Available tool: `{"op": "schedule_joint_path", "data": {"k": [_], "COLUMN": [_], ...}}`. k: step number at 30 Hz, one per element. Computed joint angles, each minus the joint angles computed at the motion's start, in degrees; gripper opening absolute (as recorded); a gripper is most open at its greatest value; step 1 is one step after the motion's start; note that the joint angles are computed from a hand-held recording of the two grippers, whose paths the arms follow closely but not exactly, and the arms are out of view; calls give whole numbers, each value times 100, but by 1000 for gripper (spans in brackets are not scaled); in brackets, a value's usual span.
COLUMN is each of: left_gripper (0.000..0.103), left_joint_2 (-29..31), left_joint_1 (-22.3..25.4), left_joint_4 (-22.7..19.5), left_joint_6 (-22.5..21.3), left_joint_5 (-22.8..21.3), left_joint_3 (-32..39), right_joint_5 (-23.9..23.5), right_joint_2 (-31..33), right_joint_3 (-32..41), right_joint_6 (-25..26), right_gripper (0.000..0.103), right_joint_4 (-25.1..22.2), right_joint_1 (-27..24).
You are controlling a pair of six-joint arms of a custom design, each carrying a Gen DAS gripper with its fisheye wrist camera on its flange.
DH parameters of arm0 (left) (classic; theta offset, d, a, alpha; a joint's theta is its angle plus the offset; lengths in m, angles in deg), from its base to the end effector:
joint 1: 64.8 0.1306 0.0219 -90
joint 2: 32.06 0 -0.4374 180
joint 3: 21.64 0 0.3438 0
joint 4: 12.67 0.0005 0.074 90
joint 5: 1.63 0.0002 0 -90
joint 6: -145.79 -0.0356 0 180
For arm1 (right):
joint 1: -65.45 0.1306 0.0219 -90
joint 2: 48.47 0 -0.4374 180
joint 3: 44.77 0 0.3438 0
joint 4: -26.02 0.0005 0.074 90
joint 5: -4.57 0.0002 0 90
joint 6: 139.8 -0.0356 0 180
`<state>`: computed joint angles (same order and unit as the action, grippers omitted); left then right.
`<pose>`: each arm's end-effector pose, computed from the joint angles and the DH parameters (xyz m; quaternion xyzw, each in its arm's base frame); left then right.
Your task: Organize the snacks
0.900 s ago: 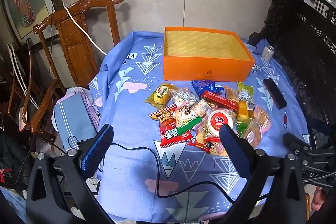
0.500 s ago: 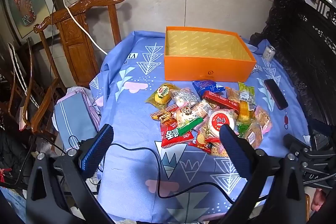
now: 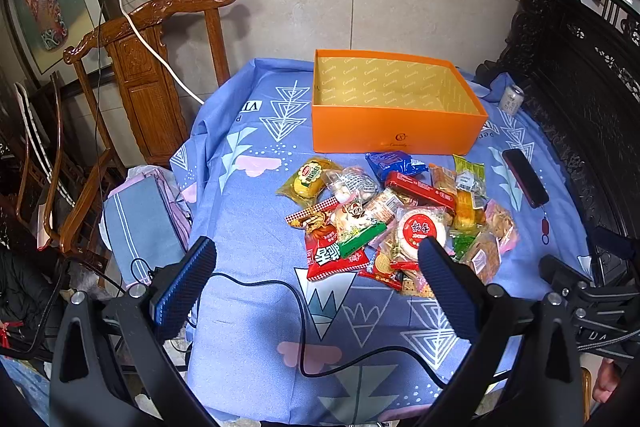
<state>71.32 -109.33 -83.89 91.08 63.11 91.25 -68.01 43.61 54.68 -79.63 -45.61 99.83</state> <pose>0.3755 -0.3488 0.5193 0.0230 0.9474 0.0096 0.3189 0.3574 0.2310 0.5145 -0.0045 0.9642 -0.0080 0.2650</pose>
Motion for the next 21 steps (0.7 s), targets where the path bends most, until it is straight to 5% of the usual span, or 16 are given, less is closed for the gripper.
{"op": "schedule_joint_path", "data": {"k": [21], "left_gripper": [99], "left_joint_2": [-8], "left_joint_1": [2], "left_joint_4": [11], "left_joint_6": [-2], "left_joint_5": [-9], "left_joint_3": [-28], "right_joint_5": [-6], "right_joint_2": [18], "right_joint_3": [6], "right_joint_6": [11], "right_gripper": [100], "right_joint_4": [-7], "right_joint_1": [-6]}}
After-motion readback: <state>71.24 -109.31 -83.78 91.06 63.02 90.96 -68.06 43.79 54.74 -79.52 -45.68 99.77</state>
